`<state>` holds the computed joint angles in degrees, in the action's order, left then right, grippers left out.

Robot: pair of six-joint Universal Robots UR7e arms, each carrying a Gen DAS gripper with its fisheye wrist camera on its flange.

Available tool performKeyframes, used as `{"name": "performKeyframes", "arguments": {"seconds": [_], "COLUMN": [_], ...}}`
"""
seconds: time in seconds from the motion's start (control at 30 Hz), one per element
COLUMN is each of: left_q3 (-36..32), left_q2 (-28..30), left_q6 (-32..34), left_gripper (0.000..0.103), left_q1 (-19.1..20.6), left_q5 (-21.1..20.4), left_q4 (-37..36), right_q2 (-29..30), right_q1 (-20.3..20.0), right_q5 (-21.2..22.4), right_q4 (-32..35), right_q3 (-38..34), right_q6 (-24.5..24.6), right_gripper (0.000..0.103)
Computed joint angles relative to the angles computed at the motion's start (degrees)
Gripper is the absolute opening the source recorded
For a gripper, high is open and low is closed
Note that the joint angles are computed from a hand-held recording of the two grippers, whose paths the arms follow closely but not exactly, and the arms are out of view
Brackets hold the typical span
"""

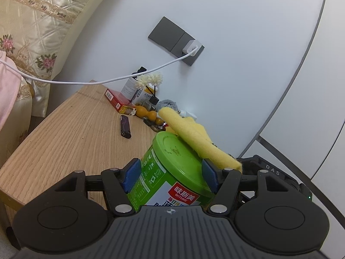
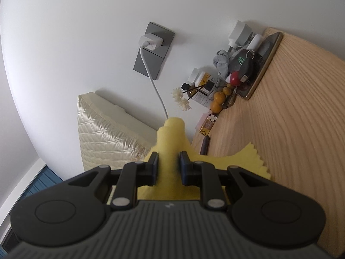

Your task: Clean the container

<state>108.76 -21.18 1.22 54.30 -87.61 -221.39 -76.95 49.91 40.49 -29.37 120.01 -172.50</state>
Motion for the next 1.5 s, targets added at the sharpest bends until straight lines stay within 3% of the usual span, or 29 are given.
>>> {"name": "performKeyframes", "arguments": {"seconds": [0.1, 0.17, 0.37, 0.47, 0.53, 0.73, 1.27, 1.5], "left_q3": [0.9, 2.1, 5.3, 5.0, 4.4, 3.2, 1.1, 1.0], "left_q2": [-0.5, -1.2, -2.7, -3.0, -3.1, -2.5, -1.0, -1.3], "left_q6": [-0.3, -0.2, 0.9, -0.2, -1.6, -3.5, -6.3, -4.7], "left_gripper": [0.068, 0.074, 0.073, 0.073, 0.073, 0.076, 0.072, 0.072], "left_q1": [0.2, 0.4, 0.0, -0.3, 0.4, 0.9, 0.0, 0.5], "left_q5": [-0.8, -1.8, -4.2, -2.8, -4.0, -3.6, 1.1, 0.0], "left_q4": [-1.2, -2.3, -2.1, 1.3, 3.7, 3.4, 1.2, 2.2], "right_q2": [-0.2, -0.6, -1.5, -1.4, -1.4, -1.4, -4.9, -2.5], "right_q1": [-0.1, -0.2, -0.5, -0.5, -0.5, -0.6, -3.3, -2.4], "right_q5": [0.2, 0.3, 0.6, 0.7, 0.6, 0.1, -2.4, -2.6], "right_q4": [-1.1, -2.0, -4.1, -4.6, -4.9, -5.1, -6.5, -4.5], "right_q3": [0.5, 1.1, 2.9, 3.1, 3.3, 4.0, 9.9, 6.0], "right_q6": [0.5, 0.8, 1.6, 2.3, 2.6, 2.5, 0.0, 1.7], "right_gripper": [0.022, 0.022, 0.022, 0.022, 0.022, 0.022, 0.022, 0.022]}}
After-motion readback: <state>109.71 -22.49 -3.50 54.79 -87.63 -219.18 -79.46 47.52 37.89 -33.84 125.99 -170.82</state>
